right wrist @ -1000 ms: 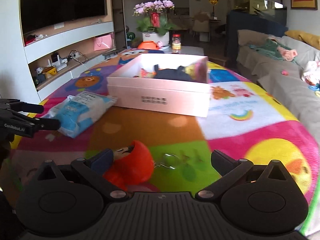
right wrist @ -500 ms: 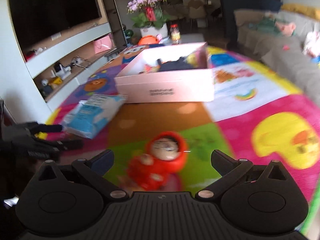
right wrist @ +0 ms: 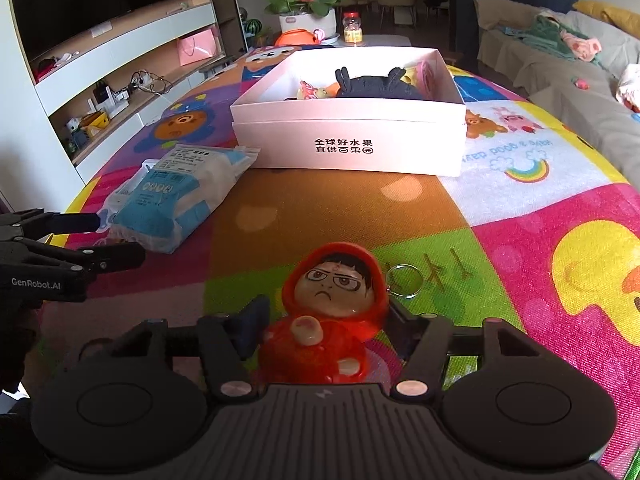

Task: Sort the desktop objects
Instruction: 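Grasp the red hooded doll with the right gripper, then grasp the white battery holder with the left gripper while the right gripper holds the red doll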

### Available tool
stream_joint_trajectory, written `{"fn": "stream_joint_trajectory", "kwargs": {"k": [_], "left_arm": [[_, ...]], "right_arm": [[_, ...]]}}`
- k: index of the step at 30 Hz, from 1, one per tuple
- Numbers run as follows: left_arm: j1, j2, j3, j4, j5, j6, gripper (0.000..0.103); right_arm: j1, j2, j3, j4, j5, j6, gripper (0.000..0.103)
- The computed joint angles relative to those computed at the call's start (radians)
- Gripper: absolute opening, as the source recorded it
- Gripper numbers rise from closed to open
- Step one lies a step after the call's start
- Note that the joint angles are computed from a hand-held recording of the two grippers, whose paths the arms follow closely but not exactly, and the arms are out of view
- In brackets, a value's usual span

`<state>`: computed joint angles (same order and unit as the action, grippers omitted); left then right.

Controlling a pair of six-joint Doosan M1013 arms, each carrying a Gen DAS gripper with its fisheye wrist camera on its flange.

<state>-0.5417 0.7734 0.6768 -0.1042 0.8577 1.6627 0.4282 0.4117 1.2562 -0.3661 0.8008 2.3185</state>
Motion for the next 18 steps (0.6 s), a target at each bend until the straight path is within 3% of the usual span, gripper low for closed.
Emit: {"fn": "stream_joint_trajectory", "kwargs": {"k": [3, 7, 10, 12, 18], "left_arm": [[0.0, 0.003, -0.006, 0.026, -0.017, -0.026, 0.101], [0.006, 0.029, -0.055, 0.153, -0.029, -0.186, 0.101], [0.003, 0.069, -0.125, 0.321, 0.008, -0.346, 0.101], [0.005, 0.096, -0.174, 0.369, 0.039, -0.392, 0.101], [0.007, 0.188, -0.341, 0.333, 0.16, -0.312, 0.101]], "right_arm": [[0.001, 0.0, 0.002, -0.013, -0.007, -0.002, 0.062], [0.005, 0.001, 0.009, -0.043, -0.013, 0.008, 0.061], [0.011, 0.0, 0.018, -0.077, -0.022, 0.019, 0.062], [0.015, -0.002, 0.026, -0.099, -0.034, 0.028, 0.065], [0.022, -0.002, 0.045, -0.123, -0.083, 0.011, 0.086]]}}
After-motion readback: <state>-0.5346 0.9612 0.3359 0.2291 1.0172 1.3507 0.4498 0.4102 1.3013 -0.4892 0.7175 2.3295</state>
